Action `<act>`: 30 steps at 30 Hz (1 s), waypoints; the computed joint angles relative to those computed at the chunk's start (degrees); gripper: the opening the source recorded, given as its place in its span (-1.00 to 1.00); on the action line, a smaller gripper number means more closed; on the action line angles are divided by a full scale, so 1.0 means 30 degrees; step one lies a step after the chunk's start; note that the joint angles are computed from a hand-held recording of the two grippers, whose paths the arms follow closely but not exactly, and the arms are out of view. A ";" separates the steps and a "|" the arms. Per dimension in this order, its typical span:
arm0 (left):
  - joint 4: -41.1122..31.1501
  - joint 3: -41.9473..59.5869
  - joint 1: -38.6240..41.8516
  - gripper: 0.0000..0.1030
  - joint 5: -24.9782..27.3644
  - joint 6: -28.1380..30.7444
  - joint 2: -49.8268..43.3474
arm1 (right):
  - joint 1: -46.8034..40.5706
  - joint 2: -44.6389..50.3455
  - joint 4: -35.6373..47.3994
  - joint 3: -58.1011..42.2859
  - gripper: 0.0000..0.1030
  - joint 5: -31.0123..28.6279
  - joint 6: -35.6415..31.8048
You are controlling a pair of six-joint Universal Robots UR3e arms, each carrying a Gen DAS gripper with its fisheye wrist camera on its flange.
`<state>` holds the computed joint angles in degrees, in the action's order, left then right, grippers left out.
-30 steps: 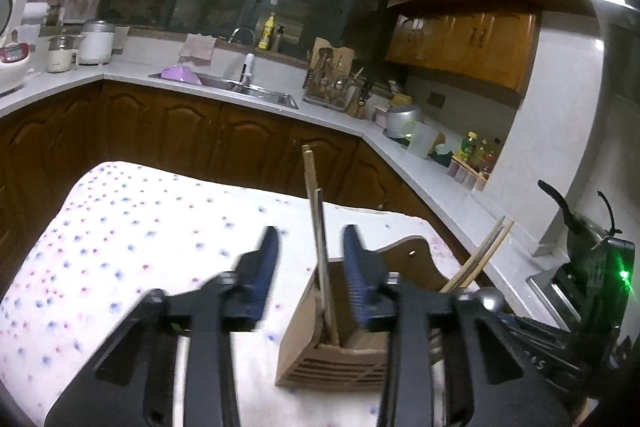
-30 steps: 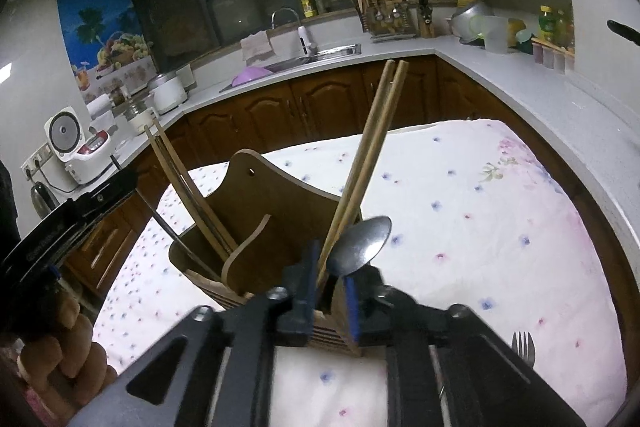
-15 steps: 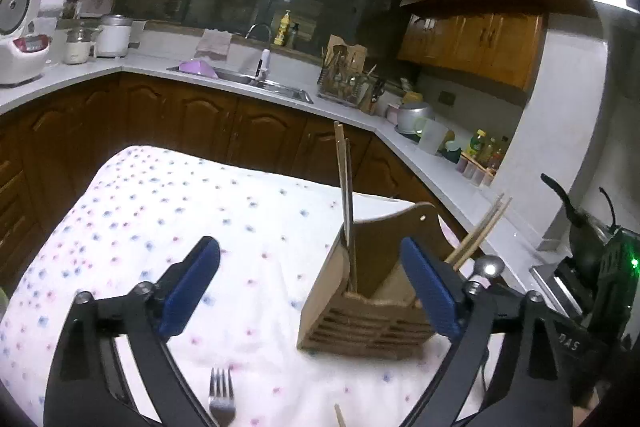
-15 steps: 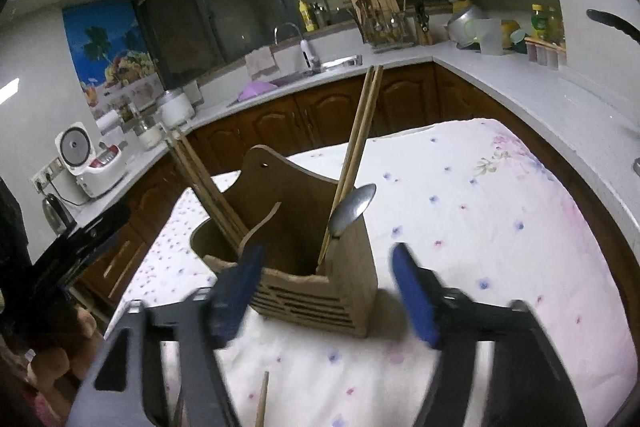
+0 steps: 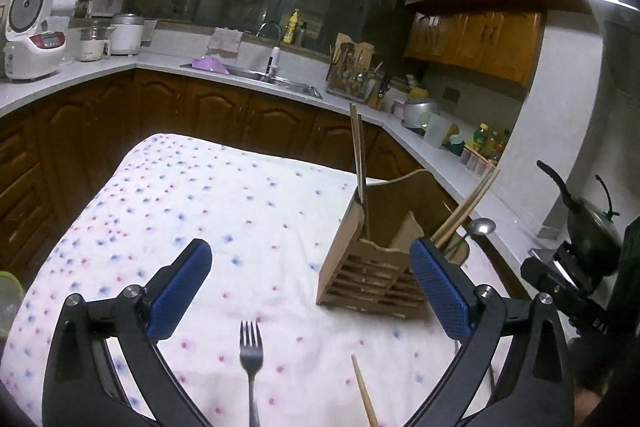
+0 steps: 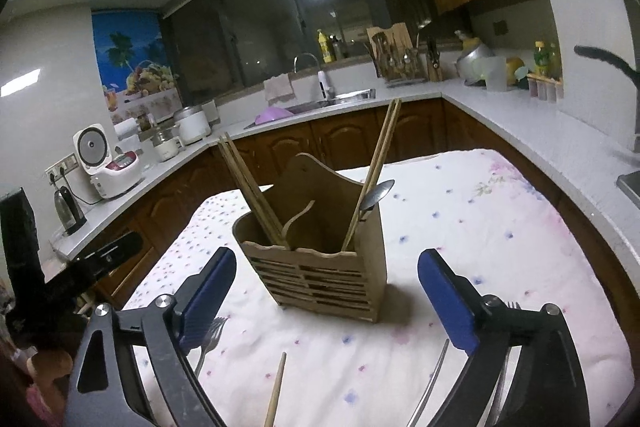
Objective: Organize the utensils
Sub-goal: 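Withdraw both open tools from the holder back over the cloth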
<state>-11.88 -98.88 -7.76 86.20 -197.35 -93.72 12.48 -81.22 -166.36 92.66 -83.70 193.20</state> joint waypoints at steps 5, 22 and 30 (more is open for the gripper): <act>-0.0342 -0.0777 -0.0229 0.97 0.0318 0.0271 0.1037 | 0.0202 -0.0735 -0.0434 0.0881 0.86 -0.0105 0.0105; -0.1032 -0.4162 -0.2607 1.00 0.2640 0.1570 0.5635 | 0.3260 -0.3956 -0.2894 0.4206 0.98 -0.3152 -0.1134; -0.0179 -0.5604 -0.5047 1.00 0.6181 0.2236 0.7048 | 0.4727 -0.5932 -0.2975 0.5571 1.00 -0.4437 -0.1204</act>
